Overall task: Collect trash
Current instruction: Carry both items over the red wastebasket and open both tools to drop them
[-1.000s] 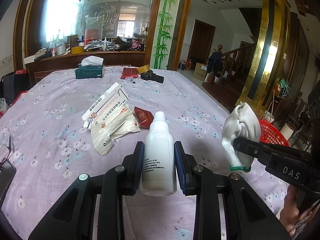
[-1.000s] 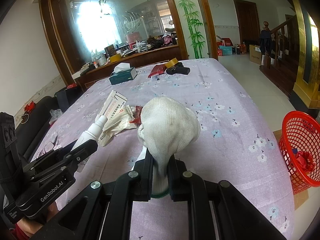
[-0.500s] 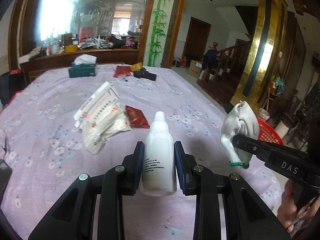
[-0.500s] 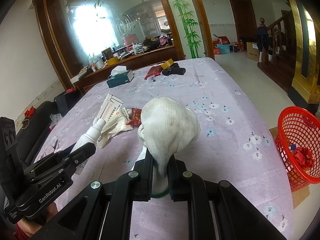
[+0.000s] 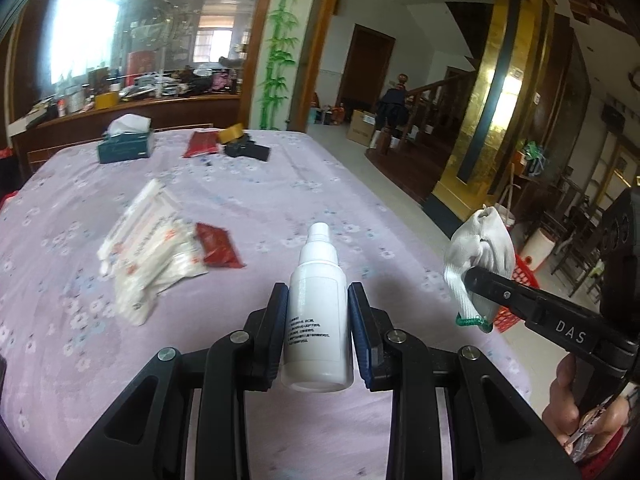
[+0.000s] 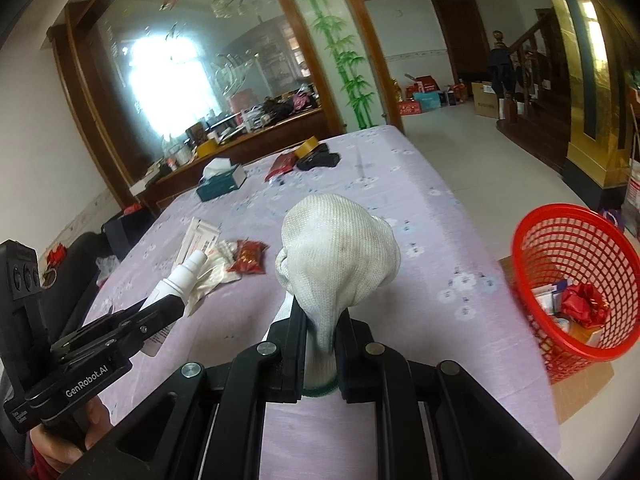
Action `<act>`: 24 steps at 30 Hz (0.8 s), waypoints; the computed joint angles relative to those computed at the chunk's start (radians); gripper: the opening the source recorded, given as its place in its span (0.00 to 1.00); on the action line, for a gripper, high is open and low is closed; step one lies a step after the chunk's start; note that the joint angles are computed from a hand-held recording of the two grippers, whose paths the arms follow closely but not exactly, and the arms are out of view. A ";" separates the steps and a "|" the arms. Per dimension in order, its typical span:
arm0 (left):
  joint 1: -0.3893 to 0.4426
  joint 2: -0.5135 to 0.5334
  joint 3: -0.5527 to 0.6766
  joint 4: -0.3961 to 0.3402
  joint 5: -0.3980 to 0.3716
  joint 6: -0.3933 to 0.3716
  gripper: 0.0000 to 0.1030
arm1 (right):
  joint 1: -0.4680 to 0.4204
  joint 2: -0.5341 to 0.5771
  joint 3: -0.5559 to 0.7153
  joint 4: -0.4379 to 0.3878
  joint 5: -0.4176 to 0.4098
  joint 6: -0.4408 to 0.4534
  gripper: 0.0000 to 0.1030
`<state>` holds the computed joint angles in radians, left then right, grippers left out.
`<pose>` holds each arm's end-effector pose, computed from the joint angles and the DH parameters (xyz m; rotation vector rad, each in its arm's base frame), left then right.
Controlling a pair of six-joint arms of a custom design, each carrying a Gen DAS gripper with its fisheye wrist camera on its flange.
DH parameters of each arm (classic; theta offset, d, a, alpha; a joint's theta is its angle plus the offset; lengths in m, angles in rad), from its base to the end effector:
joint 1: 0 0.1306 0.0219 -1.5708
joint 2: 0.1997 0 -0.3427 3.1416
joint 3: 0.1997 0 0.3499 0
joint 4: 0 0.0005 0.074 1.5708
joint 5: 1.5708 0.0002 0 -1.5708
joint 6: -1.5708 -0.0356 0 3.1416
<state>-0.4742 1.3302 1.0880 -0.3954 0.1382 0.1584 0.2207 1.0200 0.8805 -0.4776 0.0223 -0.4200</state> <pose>0.3848 -0.2036 0.3239 0.4306 2.2060 -0.4997 0.3318 0.0731 0.3402 0.2323 2.1956 0.3358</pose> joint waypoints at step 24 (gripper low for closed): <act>-0.361 0.562 0.719 -0.251 0.117 -0.006 0.30 | -0.683 -0.006 0.000 -0.107 -0.232 0.129 0.15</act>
<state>-0.8351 1.8926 1.8073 -0.6461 0.2548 0.1522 -0.4619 1.0139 0.8810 -0.5849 -0.2096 -0.2909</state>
